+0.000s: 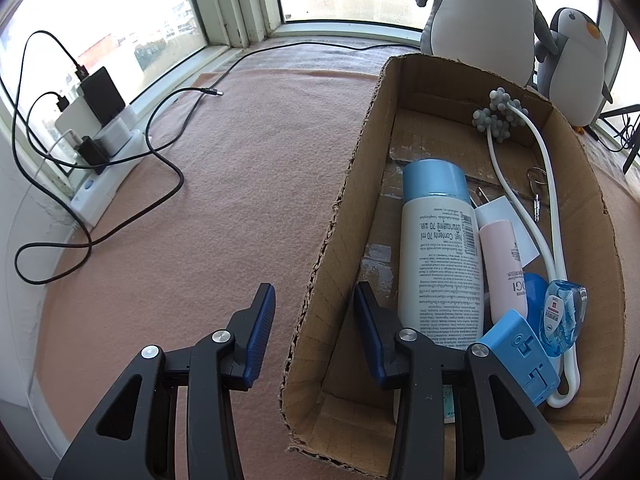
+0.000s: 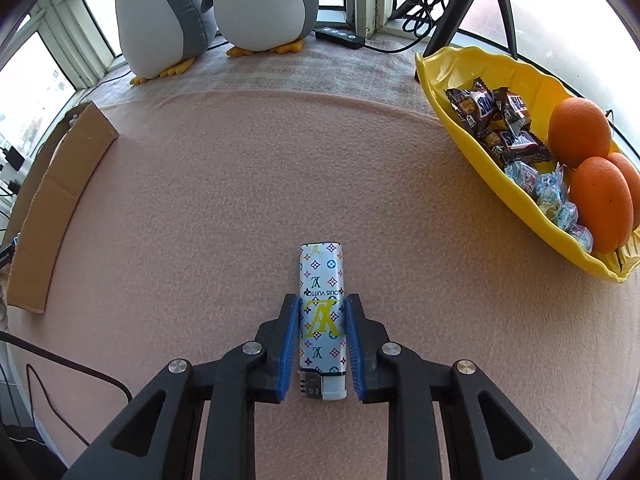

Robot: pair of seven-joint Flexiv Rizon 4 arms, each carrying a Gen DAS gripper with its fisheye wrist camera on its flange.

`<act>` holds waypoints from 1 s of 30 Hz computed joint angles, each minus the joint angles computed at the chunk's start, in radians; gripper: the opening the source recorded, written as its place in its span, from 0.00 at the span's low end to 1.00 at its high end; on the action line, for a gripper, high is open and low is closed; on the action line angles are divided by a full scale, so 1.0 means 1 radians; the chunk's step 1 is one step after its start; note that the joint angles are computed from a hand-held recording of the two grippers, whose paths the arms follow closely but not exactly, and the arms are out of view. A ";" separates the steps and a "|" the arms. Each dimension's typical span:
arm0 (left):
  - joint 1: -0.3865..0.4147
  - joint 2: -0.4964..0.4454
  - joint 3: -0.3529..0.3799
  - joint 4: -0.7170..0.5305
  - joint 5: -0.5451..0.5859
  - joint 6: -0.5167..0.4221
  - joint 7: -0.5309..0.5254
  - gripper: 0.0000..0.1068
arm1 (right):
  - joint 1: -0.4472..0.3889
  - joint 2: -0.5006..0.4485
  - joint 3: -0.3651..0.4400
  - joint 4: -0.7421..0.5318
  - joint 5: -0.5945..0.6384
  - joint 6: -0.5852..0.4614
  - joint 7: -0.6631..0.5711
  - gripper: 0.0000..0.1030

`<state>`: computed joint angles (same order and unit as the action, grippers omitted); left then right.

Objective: Organize rigid objects
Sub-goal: 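Close the right gripper on the patterned lighter and lift, then carry the lighter with the right gripper into the box and release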

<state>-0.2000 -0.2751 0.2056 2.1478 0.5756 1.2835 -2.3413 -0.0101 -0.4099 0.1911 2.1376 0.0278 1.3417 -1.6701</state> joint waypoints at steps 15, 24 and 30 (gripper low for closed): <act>0.004 -0.004 0.008 0.013 -0.015 0.029 0.015 0.37 | 0.062 0.089 0.144 -0.014 0.088 0.054 -0.033 0.20; 0.005 -0.006 0.008 0.017 -0.032 0.041 0.029 0.37 | 0.167 0.058 0.246 -0.137 0.210 -0.005 -0.125 0.20; 0.006 -0.008 0.010 0.022 -0.051 0.051 0.046 0.37 | 0.272 0.011 0.242 -0.182 0.204 -0.026 -0.118 0.20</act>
